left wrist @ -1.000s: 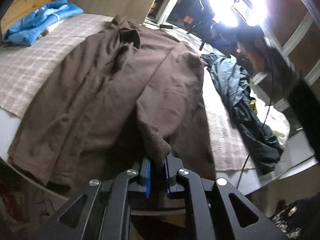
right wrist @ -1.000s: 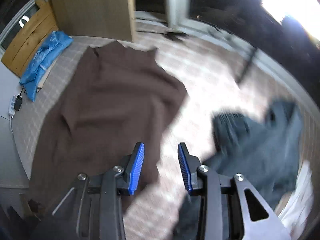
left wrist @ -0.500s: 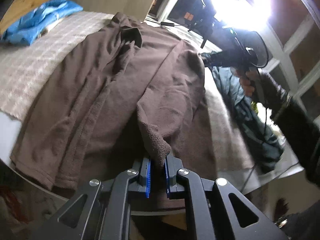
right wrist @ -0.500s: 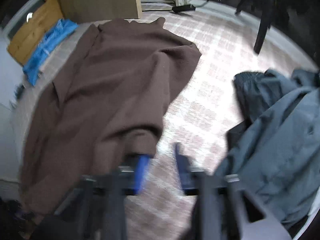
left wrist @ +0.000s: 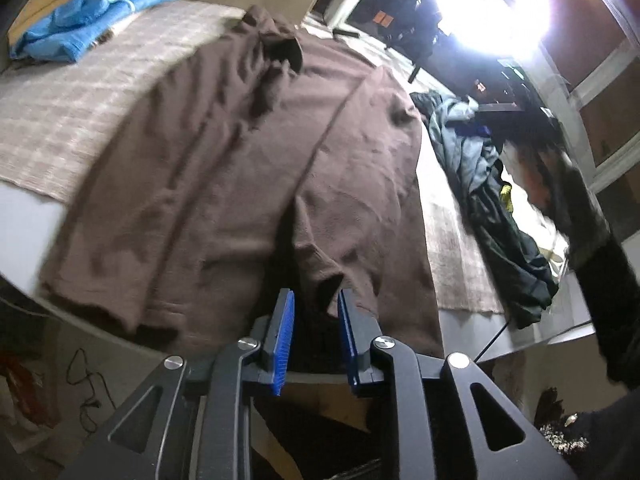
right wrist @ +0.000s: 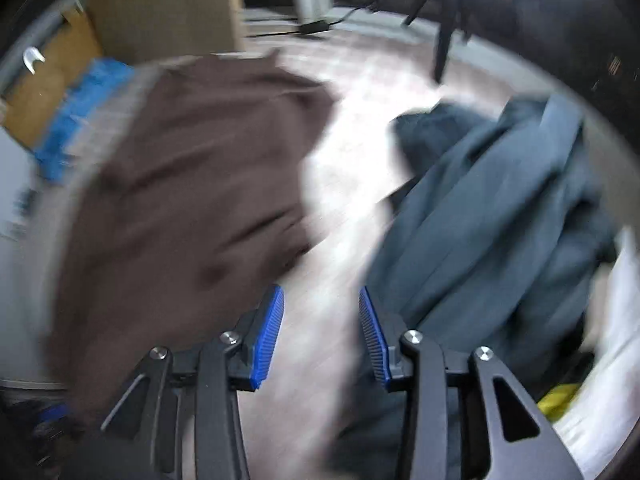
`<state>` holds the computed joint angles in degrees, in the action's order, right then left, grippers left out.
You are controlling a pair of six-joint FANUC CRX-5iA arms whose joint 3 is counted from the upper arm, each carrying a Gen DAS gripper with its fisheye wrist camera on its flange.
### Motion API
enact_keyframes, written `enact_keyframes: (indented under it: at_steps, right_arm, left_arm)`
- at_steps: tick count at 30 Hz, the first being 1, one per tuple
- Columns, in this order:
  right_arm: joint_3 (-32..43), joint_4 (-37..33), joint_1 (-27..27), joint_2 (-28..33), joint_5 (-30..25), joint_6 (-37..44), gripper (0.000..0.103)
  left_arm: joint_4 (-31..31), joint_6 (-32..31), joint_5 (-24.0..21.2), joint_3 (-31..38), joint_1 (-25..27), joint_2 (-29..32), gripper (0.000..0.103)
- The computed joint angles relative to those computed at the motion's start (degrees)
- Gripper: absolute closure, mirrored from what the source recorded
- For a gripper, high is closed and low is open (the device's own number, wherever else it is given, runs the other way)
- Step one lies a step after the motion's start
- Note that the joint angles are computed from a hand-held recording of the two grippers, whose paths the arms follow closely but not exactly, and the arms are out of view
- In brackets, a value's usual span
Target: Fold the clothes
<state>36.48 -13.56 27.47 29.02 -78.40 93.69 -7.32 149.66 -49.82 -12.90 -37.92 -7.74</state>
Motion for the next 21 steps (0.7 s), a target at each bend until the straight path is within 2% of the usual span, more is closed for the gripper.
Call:
enact_keyframes:
  at_steps: [4,6,7,9,10,12,13,16,18,21]
  right_arm:
    - [-5.7,-5.1,2.7,-3.2,0.1,-1.1,0.064]
    - [-7.7,-2.4,4.7,-2.9,2.4,-2.7,0.064]
    - [-9.0,-1.2,5.5,-3.1,3.5,-3.5,0.064]
    - [-8.2,-1.9,5.7,-1.7,2.4,-4.2,0.064]
    - [-8.5,-1.2,6.0,-1.6,2.2,-4.4,0.064]
    - [-9.8,1.2,7.0,-2.0,2.7,-4.8,0.064]
    - [-9.9,1.7,7.0,-2.1,2.6,-5.1,0.064]
    - [-8.9,1.0,5.9,-2.5,2.7,-6.0,0.064]
    - [-7.4,0.1,5.0,-2.1,2.9,-6.2,0.064]
    - [-4.2,0.3,4.6,0.2,2.4,-6.7,0.064]
  left_arm:
    - [3.0,-4.7,1.4,-0.2,1.9,0.2,0.076]
    - [1.6,-5.5,1.1,1.1,1.4,1.2,0.074]
    - [0.6,-5.7,0.8,1.9,1.1,1.7,0.068]
    - [0.0,-7.0,0.5,2.6,1.4,2.6,0.065]
    - [-1.1,-6.9,-2.4,3.7,1.5,3.8,0.066]
    - [-5.3,-5.0,-10.2,6.4,0.6,6.1,0.080]
    - [-7.3,-3.8,-13.2,6.8,0.0,6.1,0.083]
    - [-12.4,1.4,-17.1,7.0,-2.0,2.9,0.083]
    - [-11.7,-1.7,-13.1,6.5,-2.5,1.2,0.082]
    - [-3.4,-15.6,-3.0,5.9,-2.1,3.1,0.071]
